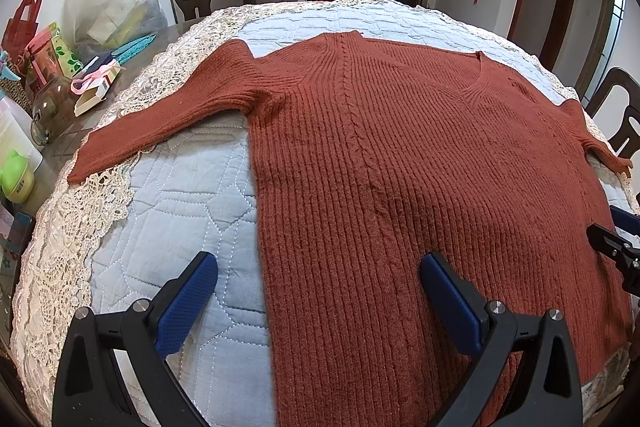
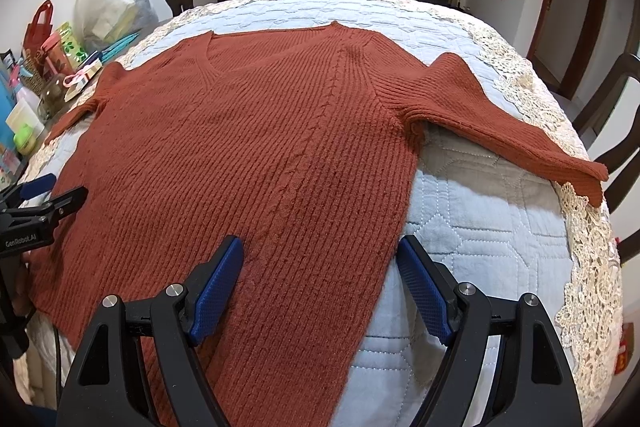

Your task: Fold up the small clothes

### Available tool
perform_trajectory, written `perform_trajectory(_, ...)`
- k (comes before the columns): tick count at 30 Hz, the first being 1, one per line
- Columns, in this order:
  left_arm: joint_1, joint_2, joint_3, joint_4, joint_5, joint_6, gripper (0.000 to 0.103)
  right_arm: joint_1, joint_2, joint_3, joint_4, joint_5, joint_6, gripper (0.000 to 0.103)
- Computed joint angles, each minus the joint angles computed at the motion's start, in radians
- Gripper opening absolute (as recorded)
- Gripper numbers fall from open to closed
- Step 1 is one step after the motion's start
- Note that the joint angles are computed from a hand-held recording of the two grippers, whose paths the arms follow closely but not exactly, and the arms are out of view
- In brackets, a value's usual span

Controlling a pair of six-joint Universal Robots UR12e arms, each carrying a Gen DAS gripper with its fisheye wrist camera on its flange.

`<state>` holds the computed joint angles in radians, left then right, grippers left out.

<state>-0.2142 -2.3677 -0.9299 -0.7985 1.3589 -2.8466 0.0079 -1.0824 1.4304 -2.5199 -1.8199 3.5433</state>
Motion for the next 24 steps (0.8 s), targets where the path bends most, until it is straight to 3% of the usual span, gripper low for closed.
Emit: perform_trajectory(24,0.001,-0.001,0.011,-0.016,-0.005,0.002,0.102,-0.001,0.0,-0.013,0.03,0.004,0.017,0.079)
